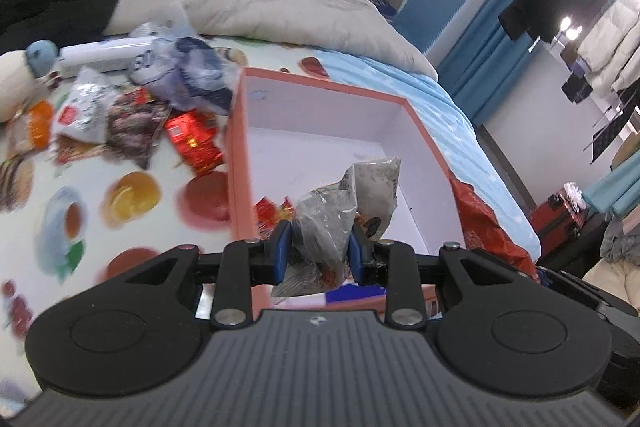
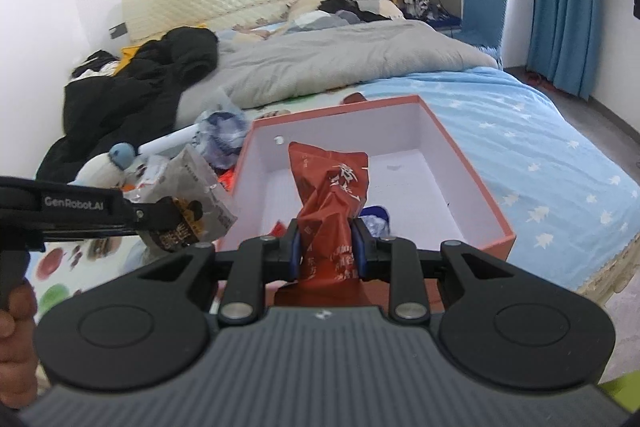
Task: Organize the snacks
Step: 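Carry both held snacks over the pink box, then open both tools to drop the snacks into the pink box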
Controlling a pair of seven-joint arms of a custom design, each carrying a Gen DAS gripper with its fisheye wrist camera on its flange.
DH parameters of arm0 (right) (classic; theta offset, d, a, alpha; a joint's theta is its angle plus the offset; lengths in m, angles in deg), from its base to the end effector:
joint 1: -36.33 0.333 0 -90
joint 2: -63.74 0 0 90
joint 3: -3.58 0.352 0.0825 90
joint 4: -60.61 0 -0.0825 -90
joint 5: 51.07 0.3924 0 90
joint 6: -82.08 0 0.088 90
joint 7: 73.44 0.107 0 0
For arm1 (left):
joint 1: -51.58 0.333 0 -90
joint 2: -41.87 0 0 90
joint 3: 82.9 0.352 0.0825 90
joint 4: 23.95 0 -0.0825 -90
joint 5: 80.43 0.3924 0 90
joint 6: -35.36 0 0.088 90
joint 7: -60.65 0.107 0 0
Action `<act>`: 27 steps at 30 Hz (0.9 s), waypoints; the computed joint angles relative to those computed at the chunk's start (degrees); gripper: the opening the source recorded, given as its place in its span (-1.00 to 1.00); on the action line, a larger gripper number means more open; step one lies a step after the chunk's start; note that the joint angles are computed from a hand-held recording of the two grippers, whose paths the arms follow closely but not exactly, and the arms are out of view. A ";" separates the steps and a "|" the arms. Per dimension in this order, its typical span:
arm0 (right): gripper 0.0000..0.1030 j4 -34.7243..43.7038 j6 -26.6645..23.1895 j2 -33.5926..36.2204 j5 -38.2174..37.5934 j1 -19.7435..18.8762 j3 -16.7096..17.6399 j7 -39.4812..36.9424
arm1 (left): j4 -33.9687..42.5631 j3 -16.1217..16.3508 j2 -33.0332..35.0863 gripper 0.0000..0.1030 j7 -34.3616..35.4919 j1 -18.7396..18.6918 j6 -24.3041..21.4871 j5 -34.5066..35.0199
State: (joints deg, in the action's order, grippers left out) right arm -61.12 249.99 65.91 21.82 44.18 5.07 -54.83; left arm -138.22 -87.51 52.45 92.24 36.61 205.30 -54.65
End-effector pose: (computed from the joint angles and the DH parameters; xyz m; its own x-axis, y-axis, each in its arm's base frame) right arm 0.5823 0.0340 0.4781 0.3037 -0.9426 -0.1385 -0.6070 -0.0794 -0.7907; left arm 0.6025 -0.2423 0.4894 0.1215 -0.9249 0.3604 -0.7044 -0.3361 -0.6251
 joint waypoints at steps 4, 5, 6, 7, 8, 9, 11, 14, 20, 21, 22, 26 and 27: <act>-0.44 4.98 -0.99 5.12 -3.69 -1.47 0.05 3.00 | 8.01 -1.55 6.67 -0.34 6.26 1.09 -2.51 -4.44; -0.44 6.38 -1.15 6.55 -4.62 -2.01 0.32 3.62 | 10.07 -1.58 8.31 -0.34 7.42 1.08 -3.37 -5.52; -0.44 7.42 -1.20 7.60 -5.59 -2.52 0.72 4.30 | 11.85 -1.72 9.82 -0.34 8.79 1.24 -3.93 -6.69; -0.44 8.63 -1.35 8.87 -6.69 -3.09 1.08 5.09 | 13.62 -2.00 11.29 -0.34 10.30 1.46 -4.58 -7.96; -0.44 9.67 -1.56 9.97 -7.88 -3.66 1.47 6.06 | 15.59 -2.23 12.85 -0.34 11.71 1.61 -5.59 -9.22; -0.44 10.75 -1.87 11.16 -9.22 -4.23 1.81 7.16 | 17.25 -2.35 14.19 -0.34 12.98 1.67 -6.42 -10.31; -0.44 12.72 -2.58 13.26 -11.70 -5.27 2.52 9.35 | 20.30 -2.76 16.66 -0.34 15.89 1.98 -7.73 -12.29; -0.44 15.39 -3.06 16.17 -15.00 -6.57 3.66 12.47 | 24.40 -2.45 19.81 -0.34 19.31 1.36 -9.76 -13.60; -0.42 18.23 -3.10 19.88 -21.68 -8.72 5.95 16.81 | 28.20 -1.86 23.14 -0.33 22.11 0.72 -11.51 -16.54; -0.42 18.55 -3.28 20.24 -23.19 -8.89 5.98 18.14 | 28.30 -1.88 23.28 -0.32 22.61 0.79 -11.32 -16.75; -0.41 19.23 -3.97 20.74 -24.84 -9.04 5.79 20.06 | 27.98 -1.64 23.07 -0.28 22.94 0.60 -10.80 -16.61; -0.35 21.08 -6.84 21.43 -26.42 -11.06 7.16 24.03 | 27.22 1.35 21.78 0.13 20.98 -1.71 -10.34 -14.09; -0.23 21.02 -6.70 21.28 -27.12 -10.99 7.10 24.79 | 26.52 1.80 21.19 0.15 20.25 -2.02 -9.56 -13.51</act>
